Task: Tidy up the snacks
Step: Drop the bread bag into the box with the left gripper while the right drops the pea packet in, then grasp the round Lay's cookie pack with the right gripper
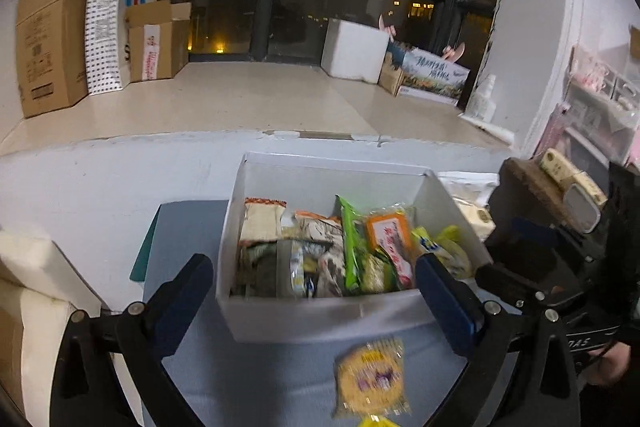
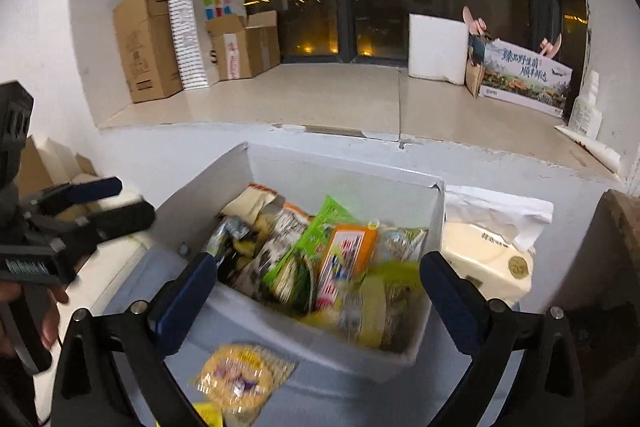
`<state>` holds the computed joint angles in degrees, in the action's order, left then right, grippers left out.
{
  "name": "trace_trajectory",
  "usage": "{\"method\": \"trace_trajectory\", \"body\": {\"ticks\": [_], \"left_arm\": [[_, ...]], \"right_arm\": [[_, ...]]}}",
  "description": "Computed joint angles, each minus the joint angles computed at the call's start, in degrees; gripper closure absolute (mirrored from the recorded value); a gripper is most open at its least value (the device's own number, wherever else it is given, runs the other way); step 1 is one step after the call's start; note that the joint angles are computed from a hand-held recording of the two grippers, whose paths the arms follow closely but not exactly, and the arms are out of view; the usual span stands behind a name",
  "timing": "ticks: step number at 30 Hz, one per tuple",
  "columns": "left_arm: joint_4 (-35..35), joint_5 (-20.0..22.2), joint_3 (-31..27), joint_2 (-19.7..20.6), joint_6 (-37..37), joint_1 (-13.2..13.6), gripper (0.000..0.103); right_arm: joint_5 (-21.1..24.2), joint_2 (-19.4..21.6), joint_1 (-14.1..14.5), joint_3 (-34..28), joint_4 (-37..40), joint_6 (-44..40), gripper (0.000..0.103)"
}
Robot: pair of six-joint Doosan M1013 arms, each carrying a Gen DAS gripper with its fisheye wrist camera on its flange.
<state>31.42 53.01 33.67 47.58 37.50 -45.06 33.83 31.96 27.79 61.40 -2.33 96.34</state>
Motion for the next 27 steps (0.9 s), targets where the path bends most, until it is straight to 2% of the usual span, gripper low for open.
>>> {"method": "trace_trajectory", "body": {"ticks": [3, 5, 7, 9, 13, 16, 20, 24, 27], "left_arm": [[3.5, -6.6, 10.3, -5.4, -8.6, -0.9, 0.000], [6.8, -7.5, 14.1, -7.4, -13.2, -1.7, 0.000], [8.9, -8.4, 17.2, -8.9, -16.2, -2.5, 0.000], [10.5, -10.8, 21.1, -10.8, -19.3, -3.3, 0.000], [13.0, -10.2, 25.7, -12.7, -22.3, -5.0, 0.000], [12.7, -10.7, 28.9, -13.8, -23.6, -6.2, 0.000], [12.1, -10.3, 30.3, -14.1, -23.6, -7.3, 0.000], [11.3, -11.0, 30.8, -14.2, -23.7, -7.7, 0.000], [12.2, -9.8, 30.7, -14.2, -24.7, -8.2, 0.000]], "right_arm": [[-3.2, -2.8, 0.0, 5.1, 5.0, -4.2, 0.000], [-4.8, -4.6, 0.1, 8.6, 7.2, -6.7, 0.000], [-5.2, -5.6, 0.5, 10.9, 5.7, -5.8, 0.000], [-6.2, -6.8, 0.6, 13.7, 6.5, -5.8, 0.000], [-8.2, -8.9, 0.7, 18.6, 8.7, -6.5, 0.000], [-8.7, -10.3, 0.6, 21.7, 11.2, -7.5, 0.000], [-9.2, -11.4, 0.7, 24.8, 12.6, -6.9, 0.000], [-9.0, -11.5, 1.1, 25.4, 10.0, -3.9, 0.000], [-8.8, -11.2, 1.3, 25.3, 8.1, -2.3, 0.000]]}}
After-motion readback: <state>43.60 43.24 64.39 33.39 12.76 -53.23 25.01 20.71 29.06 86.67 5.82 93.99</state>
